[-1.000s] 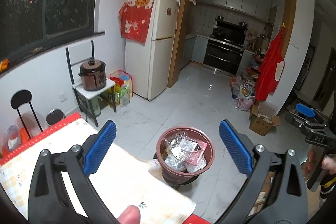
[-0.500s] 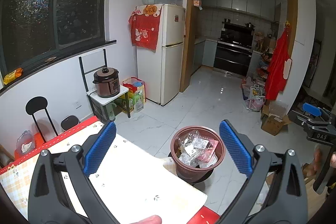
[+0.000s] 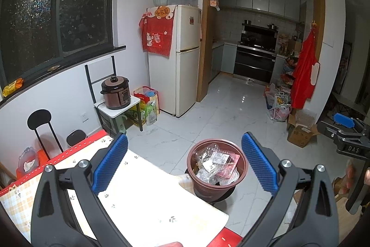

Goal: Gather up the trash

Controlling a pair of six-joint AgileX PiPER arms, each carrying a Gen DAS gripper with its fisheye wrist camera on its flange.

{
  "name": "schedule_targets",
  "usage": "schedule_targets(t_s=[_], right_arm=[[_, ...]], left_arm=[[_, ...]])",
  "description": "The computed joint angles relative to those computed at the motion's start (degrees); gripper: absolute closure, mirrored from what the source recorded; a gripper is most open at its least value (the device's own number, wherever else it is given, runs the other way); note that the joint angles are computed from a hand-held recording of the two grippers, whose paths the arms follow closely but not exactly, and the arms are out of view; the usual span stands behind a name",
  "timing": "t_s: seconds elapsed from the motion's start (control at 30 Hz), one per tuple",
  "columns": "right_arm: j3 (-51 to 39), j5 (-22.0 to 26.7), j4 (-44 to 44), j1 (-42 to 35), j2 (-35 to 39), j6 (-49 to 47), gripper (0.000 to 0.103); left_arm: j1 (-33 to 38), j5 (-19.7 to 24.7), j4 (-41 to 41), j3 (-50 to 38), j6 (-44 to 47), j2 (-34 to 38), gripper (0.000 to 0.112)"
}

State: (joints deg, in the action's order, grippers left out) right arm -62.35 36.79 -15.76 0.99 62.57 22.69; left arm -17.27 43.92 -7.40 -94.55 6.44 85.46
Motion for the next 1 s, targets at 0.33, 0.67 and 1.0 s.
schedule_targets(t_s=[0.33, 0.67, 1.0], right_arm=[[-0.69, 0.06, -3.50, 1.25, 1.49, 3.55, 0.005], [-1.25, -0.22, -4.53, 1.37, 2.39, 4.80, 0.005], [-1.38, 0.25, -5.68, 1.41, 2.38, 5.89, 0.005]], left_arm=[[0.98, 0.64, -0.86, -1.65, 0.34, 1.45, 0.015], [1.01, 1.10, 0.18, -3.92, -0.24, 3.28, 0.015], [0.99, 1.55, -0.02, -5.51, -0.36, 4.59, 0.015]])
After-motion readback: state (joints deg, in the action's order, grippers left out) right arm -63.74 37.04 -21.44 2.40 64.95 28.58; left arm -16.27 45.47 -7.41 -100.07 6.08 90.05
